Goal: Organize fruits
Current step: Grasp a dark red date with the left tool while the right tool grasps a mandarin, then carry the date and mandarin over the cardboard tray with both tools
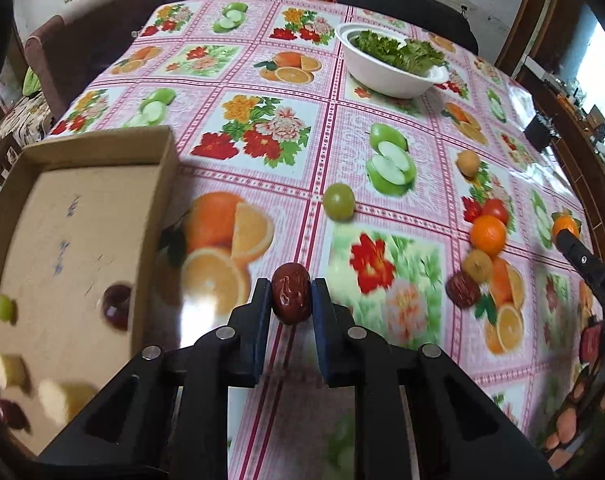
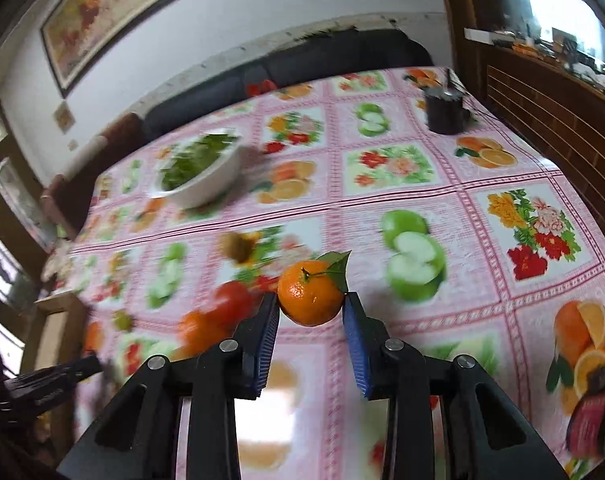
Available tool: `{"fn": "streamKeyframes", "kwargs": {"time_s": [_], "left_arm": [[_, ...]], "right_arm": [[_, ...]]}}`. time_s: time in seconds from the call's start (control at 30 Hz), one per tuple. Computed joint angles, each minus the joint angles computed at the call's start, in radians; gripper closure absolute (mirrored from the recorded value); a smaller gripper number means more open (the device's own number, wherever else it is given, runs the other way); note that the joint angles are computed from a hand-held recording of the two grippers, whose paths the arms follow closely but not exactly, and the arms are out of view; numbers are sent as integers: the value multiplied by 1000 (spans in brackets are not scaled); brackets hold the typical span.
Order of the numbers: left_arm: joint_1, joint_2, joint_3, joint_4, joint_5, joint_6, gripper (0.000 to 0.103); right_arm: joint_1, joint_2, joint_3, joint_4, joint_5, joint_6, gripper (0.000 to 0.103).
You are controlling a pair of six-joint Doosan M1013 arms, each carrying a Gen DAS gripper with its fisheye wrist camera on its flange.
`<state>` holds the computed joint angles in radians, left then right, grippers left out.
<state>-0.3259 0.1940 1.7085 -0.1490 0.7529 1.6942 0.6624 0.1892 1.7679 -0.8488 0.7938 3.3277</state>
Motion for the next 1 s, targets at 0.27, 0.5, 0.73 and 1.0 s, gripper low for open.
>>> {"fn": "streamKeyframes", "kwargs": {"time_s": [0.27,0.5,0.73,1.0], "left_arm": [[13,-76,55,46,-66,-29,86],[39,-120,90,98,-122,-52,86],[83,-136,104,103,-137,-64,86],[133,-137,107,116,-153,-91,86]], "right_arm": [[74,-3,-15,-42,-60,46,69],[111,19,-58,-32,-93,4,69],[134,52,-117,-5,-105,-77,70],[150,92,-180,45,-119,-172,70]]}}
